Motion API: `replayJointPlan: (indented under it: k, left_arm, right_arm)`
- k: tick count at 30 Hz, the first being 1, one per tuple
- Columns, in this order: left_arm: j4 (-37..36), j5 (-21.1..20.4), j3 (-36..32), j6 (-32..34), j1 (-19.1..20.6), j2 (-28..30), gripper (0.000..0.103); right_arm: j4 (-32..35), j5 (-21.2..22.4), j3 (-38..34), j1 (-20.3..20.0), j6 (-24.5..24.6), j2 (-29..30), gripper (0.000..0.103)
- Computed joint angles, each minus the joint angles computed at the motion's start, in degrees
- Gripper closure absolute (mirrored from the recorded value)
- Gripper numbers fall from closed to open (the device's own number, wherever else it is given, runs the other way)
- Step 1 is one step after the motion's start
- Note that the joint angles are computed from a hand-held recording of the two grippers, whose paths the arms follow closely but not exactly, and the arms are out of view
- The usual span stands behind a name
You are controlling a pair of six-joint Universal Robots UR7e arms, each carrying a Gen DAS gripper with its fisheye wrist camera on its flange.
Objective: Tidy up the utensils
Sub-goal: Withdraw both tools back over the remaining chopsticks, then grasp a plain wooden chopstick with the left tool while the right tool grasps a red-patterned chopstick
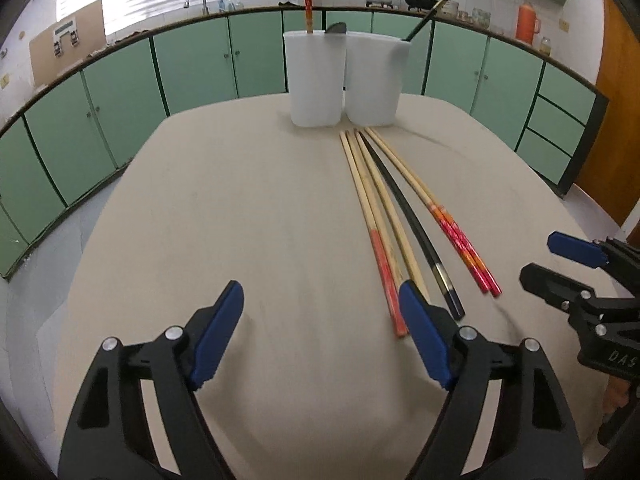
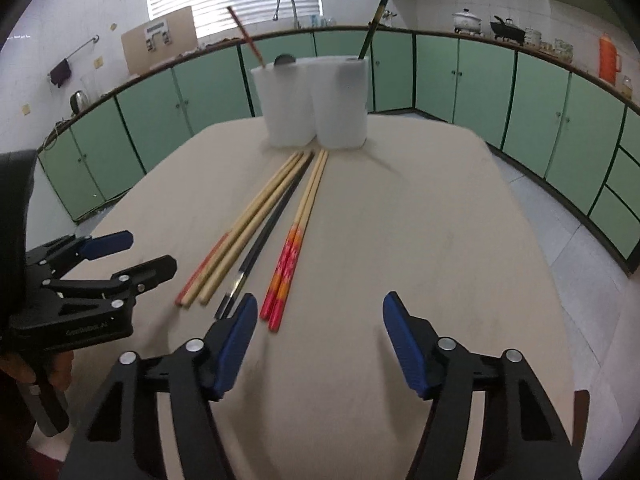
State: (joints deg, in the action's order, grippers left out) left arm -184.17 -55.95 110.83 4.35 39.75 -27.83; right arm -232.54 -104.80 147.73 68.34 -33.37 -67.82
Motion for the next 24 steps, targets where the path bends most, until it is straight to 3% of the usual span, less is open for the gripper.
replayJointPlan:
  k: [12, 19, 24]
  left_arm:
    - [1.67, 0.69, 0.03, -0.42, -0.35, 0.83, 0.026]
    - [2.19, 0.02, -0.08, -1.86, -0.06, 0.98, 0.026]
    - [2.88, 3.12, -0.19, -2.11, -0.22, 1.36, 0.029]
  right_arm:
    - [-2.68, -4.80, -2.12, 1.99, -2.64, 5.16, 0.045]
    - [-1.72, -4.81, -2.48, 1.40, -1.69, 4.79, 0.047]
    - [-1.69, -4.96, -2.57, 1.07, -1.66, 4.51, 0.047]
